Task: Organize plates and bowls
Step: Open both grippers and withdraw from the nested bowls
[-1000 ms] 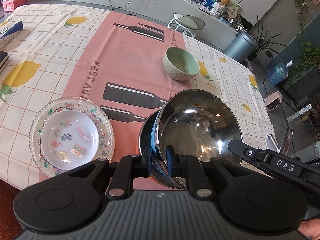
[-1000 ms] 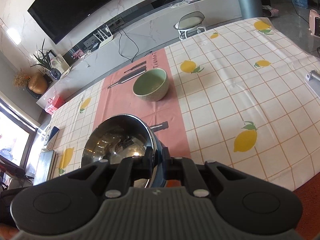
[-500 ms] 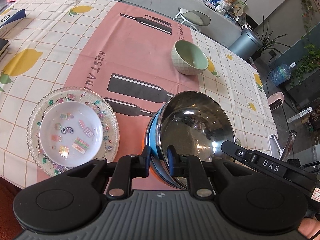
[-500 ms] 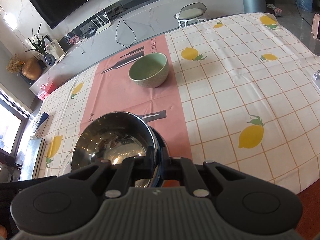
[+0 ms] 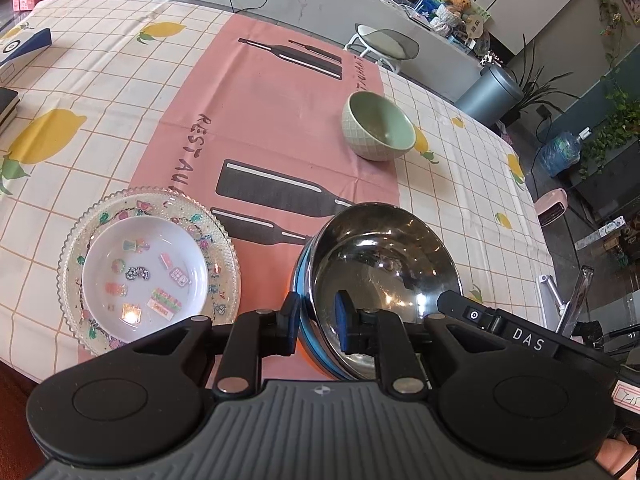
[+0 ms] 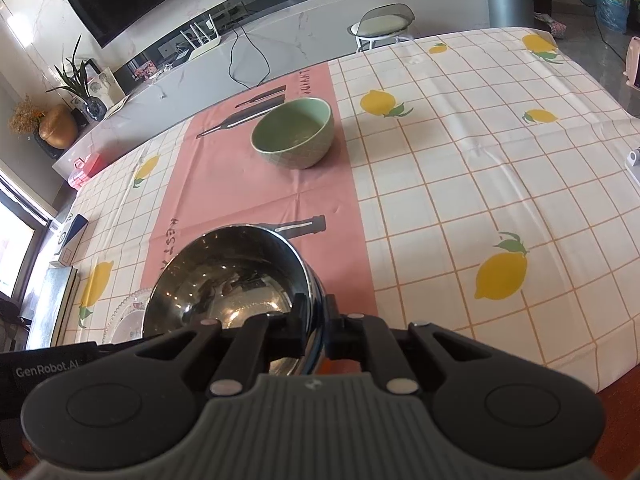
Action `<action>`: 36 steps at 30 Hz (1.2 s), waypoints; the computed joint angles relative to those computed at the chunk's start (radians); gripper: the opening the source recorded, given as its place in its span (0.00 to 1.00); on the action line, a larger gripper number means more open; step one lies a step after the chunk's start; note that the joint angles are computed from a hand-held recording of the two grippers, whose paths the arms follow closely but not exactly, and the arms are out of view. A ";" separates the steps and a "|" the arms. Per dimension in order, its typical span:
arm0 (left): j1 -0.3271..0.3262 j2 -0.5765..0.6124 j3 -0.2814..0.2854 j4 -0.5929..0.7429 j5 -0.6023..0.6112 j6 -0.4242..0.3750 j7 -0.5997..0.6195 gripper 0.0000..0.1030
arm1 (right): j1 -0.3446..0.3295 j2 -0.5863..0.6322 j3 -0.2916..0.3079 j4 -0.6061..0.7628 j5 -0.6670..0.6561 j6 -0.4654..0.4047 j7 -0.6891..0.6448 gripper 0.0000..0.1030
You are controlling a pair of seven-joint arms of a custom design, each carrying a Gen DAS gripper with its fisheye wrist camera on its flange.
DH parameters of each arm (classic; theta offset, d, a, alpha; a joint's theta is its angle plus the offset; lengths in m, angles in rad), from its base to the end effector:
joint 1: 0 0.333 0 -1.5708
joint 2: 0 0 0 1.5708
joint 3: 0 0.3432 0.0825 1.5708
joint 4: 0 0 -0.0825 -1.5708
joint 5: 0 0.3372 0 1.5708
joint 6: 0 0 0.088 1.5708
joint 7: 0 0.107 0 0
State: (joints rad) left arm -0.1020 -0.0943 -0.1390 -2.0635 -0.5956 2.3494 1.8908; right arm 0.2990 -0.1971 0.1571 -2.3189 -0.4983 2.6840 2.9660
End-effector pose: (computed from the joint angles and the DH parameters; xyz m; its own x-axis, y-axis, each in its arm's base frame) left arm 0.4978 -0.1334 0.5627 -0.2862 -0.8719 0.3973 -0.9055 0.1105 -0.4098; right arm 0.4170 0.2266 0.5309 -0.4032 -0.8485 -0.3427 -0.6857 0.5281 -0.5009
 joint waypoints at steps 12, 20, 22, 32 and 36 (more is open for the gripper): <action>-0.001 0.008 0.006 0.039 -0.049 0.053 0.068 0.24 | -0.017 -0.017 0.011 0.029 -0.067 -0.036 0.031 0.29; -0.011 0.035 -0.006 0.093 -0.048 0.085 0.142 0.25 | -0.022 0.012 0.005 0.090 -0.105 -0.043 0.009 0.34; -0.013 0.051 -0.010 0.115 -0.041 0.087 0.158 0.26 | -0.021 0.022 0.002 0.106 -0.112 -0.044 -0.001 0.35; -0.004 0.170 -0.025 0.267 0.002 0.036 0.172 0.32 | -0.017 0.101 -0.035 0.190 -0.080 -0.040 -0.086 0.41; 0.003 0.232 -0.037 0.341 0.015 0.004 0.162 0.40 | -0.020 0.139 -0.057 0.218 -0.046 -0.025 -0.127 0.48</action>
